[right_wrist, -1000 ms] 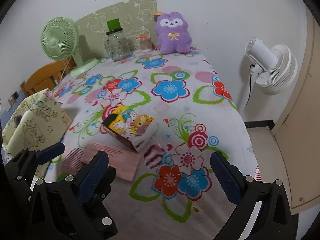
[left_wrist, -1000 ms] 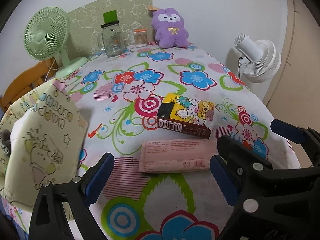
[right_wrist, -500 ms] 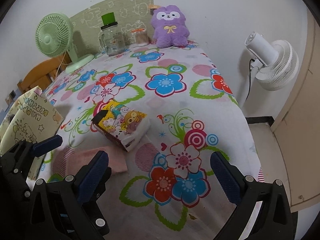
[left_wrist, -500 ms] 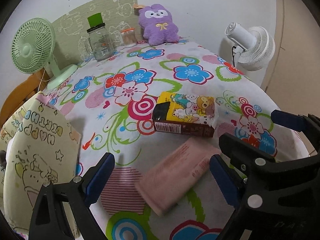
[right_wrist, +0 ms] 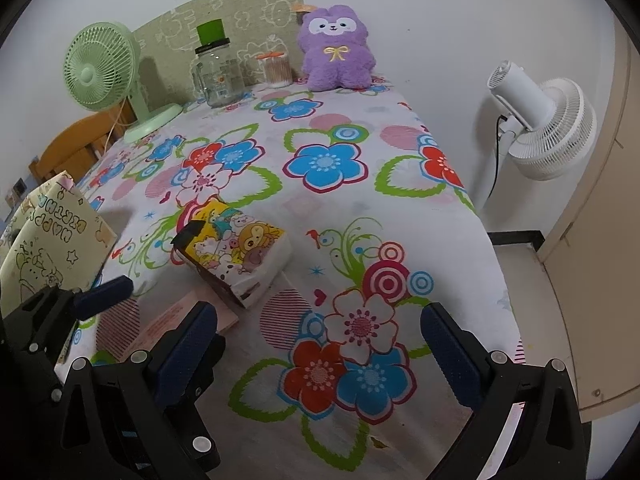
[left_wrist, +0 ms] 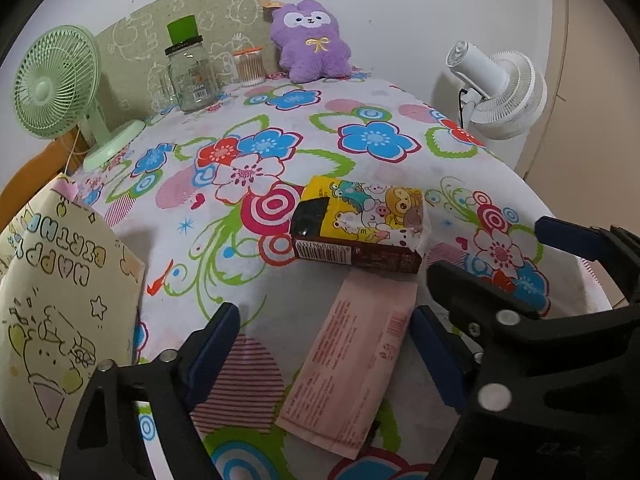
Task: Organize soft objects
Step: 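Grasp the pink towel with the left tool while the right tool grasps the snack box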
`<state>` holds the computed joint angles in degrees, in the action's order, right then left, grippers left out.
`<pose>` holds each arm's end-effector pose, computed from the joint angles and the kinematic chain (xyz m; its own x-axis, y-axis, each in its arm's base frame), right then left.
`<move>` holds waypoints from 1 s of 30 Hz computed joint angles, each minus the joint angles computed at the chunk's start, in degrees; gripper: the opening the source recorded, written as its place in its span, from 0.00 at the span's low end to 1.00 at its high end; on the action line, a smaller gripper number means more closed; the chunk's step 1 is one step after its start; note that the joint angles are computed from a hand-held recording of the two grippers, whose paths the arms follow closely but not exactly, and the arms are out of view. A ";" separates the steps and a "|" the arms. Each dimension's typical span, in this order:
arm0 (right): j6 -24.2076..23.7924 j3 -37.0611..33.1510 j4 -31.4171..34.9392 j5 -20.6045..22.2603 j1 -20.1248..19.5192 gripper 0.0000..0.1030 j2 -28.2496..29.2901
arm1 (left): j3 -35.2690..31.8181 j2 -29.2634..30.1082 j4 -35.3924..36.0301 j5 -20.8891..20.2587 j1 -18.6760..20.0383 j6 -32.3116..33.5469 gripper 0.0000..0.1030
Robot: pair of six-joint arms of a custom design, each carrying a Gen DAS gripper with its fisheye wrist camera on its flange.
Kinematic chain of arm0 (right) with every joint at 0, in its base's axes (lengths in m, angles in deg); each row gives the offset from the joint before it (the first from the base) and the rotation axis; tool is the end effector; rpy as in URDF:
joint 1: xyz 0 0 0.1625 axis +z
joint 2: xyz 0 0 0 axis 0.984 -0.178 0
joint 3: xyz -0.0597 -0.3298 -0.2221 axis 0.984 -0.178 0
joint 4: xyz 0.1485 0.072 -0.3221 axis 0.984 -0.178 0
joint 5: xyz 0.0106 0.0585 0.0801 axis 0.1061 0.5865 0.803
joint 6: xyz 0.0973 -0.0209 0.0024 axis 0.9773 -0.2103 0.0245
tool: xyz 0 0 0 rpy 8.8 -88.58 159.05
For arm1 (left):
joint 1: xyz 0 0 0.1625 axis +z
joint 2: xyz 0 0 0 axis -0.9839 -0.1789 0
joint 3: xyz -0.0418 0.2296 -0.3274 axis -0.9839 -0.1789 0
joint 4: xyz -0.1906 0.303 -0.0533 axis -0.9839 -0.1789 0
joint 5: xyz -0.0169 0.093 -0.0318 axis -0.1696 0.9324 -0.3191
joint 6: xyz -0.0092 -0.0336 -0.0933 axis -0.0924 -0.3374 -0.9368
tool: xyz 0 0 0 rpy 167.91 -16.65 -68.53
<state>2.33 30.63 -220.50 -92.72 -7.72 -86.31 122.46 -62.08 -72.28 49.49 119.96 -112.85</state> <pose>-0.0651 -0.6043 0.2156 -0.7573 -0.3174 0.5707 -0.5837 0.7210 -0.3736 -0.3241 -0.5602 -0.1635 -0.6406 0.0323 -0.7672 0.4839 0.7928 -0.3706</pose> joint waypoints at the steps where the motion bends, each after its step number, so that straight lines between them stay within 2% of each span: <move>1: -0.25 0.13 -0.08 -0.02 0.11 1.00 0.00 | 0.18 -0.12 -0.05 -0.28 -0.05 -0.01 0.80; 3: -0.52 0.47 -0.32 0.05 0.24 1.00 -0.09 | 0.69 -0.35 -1.37 -1.74 -0.17 1.39 0.68; 5: -0.60 0.71 -0.39 0.18 0.31 1.00 -0.18 | 1.11 -0.62 -2.43 -3.46 -0.26 2.31 0.52; 8: -0.73 1.27 -0.61 0.37 0.45 1.00 -0.42 | 1.51 -1.31 -2.73 -6.07 -0.04 1.96 0.41; 16: -1.66 1.86 -0.73 0.39 1.24 1.00 -0.34 | 2.80 -2.55 -0.98 -5.62 -0.07 0.15 0.38; 30: -1.00 -1.88 1.19 -0.04 3.61 1.00 2.94 | 2.66 -3.71 3.25 1.17 1.72 -7.84 0.38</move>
